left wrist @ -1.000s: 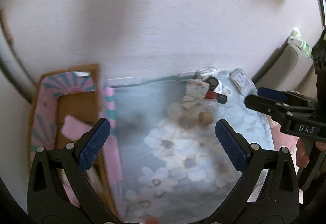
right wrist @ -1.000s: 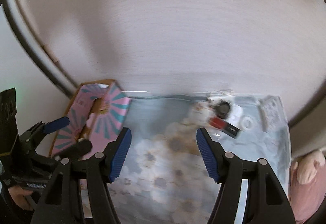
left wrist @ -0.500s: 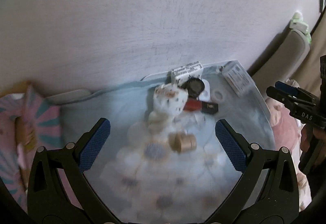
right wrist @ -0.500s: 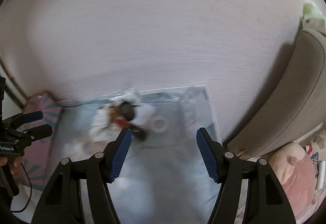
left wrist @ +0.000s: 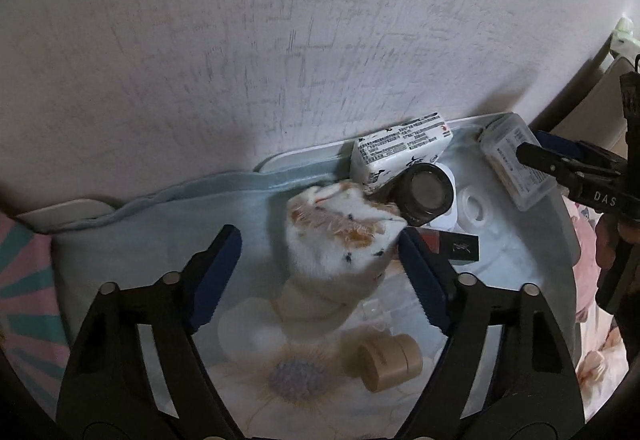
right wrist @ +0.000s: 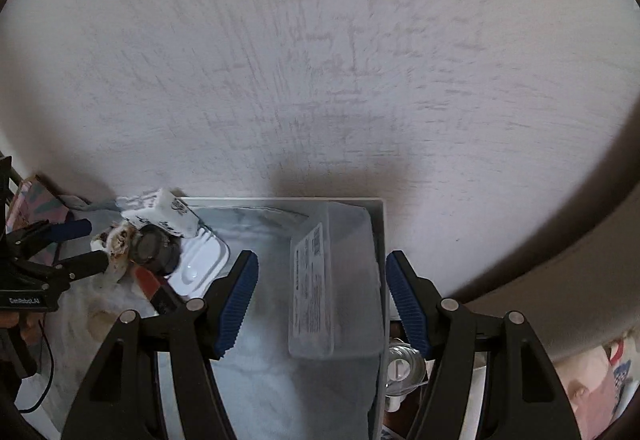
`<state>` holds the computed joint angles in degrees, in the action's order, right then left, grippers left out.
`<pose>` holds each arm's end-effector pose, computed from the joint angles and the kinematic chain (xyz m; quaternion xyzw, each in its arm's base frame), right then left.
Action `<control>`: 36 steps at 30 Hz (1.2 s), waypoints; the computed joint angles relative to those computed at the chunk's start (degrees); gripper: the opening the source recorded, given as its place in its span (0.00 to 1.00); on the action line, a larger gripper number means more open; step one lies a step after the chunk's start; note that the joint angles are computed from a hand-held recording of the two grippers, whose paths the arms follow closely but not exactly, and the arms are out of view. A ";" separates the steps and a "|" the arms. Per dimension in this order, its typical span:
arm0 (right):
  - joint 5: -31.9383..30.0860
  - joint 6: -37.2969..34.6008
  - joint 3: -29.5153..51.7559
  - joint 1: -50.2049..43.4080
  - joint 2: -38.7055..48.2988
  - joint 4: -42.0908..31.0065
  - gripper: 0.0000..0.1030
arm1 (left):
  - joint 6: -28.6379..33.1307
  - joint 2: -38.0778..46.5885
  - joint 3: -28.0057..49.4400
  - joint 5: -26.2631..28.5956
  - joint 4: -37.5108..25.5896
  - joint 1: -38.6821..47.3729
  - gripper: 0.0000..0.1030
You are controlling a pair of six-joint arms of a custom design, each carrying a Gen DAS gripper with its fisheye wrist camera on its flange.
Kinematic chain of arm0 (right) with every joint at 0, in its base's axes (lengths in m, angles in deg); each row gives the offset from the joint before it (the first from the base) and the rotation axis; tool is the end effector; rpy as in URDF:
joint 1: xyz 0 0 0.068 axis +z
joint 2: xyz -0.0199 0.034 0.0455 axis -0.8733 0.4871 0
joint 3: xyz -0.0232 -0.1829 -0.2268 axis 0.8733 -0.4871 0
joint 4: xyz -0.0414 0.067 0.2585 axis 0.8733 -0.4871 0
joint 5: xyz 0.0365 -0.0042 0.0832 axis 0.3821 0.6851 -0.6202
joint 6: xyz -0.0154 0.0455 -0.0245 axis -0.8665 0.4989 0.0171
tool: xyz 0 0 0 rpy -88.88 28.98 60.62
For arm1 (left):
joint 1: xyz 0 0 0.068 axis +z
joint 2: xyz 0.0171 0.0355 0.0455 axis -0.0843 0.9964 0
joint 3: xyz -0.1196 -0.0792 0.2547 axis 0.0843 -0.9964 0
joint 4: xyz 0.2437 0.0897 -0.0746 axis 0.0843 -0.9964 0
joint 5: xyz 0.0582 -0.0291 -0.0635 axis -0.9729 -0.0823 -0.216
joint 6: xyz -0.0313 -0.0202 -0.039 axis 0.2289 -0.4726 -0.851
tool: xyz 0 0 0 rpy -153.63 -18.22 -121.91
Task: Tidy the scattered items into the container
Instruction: 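Grasp the white cloth item with the left tool while the right tool grasps the clear swab box, then carry the cloth item and swab box into the cardboard box and release both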
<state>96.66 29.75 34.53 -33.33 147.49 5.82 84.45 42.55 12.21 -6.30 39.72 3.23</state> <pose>0.2926 0.1469 0.1705 -0.0387 0.9521 0.0600 0.2973 0.3165 0.0308 0.0963 0.1677 0.9481 -0.1381 0.2323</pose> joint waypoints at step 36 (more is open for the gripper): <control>3.37 9.13 13.16 13.99 -6.03 -19.30 0.29 | 15.13 -11.82 11.79 11.88 -31.05 20.44 0.25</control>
